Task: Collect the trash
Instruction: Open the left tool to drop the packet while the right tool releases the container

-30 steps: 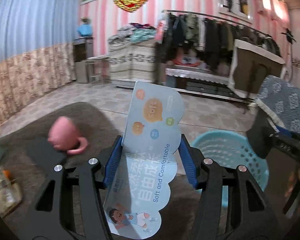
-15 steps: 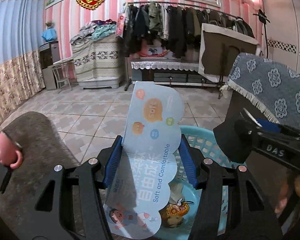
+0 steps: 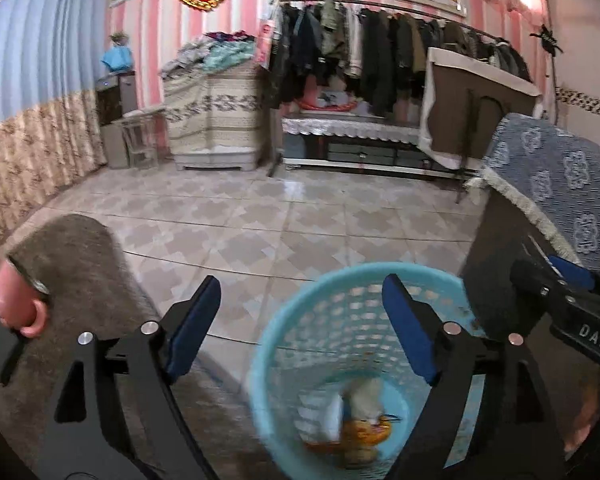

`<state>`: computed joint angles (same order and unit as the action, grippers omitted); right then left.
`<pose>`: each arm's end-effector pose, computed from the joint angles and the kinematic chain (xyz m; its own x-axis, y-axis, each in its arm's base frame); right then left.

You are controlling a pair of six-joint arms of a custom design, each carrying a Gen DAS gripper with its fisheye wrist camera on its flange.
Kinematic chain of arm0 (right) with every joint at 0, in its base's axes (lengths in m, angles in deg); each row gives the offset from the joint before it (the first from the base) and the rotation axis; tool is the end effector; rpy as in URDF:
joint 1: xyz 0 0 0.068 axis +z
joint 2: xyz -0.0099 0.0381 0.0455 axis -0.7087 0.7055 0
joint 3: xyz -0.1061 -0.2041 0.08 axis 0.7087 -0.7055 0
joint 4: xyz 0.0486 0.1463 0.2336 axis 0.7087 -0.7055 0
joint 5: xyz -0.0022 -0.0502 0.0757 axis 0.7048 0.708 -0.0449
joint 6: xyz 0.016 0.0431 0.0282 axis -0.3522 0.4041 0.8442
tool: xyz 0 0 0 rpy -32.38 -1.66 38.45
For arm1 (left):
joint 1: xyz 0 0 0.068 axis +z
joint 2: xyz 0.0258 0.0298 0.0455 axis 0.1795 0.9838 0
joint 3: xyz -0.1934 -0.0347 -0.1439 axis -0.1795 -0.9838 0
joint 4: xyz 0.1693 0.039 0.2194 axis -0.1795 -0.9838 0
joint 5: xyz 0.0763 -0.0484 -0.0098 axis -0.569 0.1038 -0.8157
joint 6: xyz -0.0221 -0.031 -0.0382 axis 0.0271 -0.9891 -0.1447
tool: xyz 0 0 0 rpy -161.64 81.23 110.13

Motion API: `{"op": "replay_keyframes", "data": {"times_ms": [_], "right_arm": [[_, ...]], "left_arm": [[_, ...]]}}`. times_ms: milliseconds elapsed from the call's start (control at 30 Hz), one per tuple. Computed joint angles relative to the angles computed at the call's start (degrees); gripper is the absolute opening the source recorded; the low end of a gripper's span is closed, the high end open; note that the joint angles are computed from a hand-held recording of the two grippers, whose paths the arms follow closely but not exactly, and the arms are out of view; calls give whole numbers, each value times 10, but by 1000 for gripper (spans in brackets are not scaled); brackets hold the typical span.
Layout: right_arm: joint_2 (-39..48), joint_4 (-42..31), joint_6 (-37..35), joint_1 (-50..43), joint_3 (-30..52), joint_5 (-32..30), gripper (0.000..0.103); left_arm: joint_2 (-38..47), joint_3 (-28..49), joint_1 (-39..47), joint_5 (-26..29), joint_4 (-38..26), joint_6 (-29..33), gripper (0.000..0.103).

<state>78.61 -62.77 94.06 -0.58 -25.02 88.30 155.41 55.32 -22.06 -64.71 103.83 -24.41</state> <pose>0.2113 0.1667 0.0632 -0.3259 0.4626 -0.8245 0.6791 0.7213 0.1363 0.3411 -0.2245 0.0683 -0.3551 0.3727 -0.8573 0.7118 0.7023 0.0105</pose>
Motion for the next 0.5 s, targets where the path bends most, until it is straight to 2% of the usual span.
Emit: {"op": "replay_keyframes", "data": {"times_ms": [67, 167, 400, 500], "right_arm": [[9, 10, -16, -2, 10, -3, 61], [32, 40, -59, -15, 31, -10, 61], [109, 100, -119, -34, 93, -32, 61], [139, 82, -120, -36, 124, -29, 62]], "left_arm": [[-12, -8, 18, -7, 6, 6, 90], [-29, -22, 55, -14, 15, 4, 93], [-47, -31, 119, -14, 11, 16, 97], [-51, -34, 143, -1, 4, 13, 97]]}}
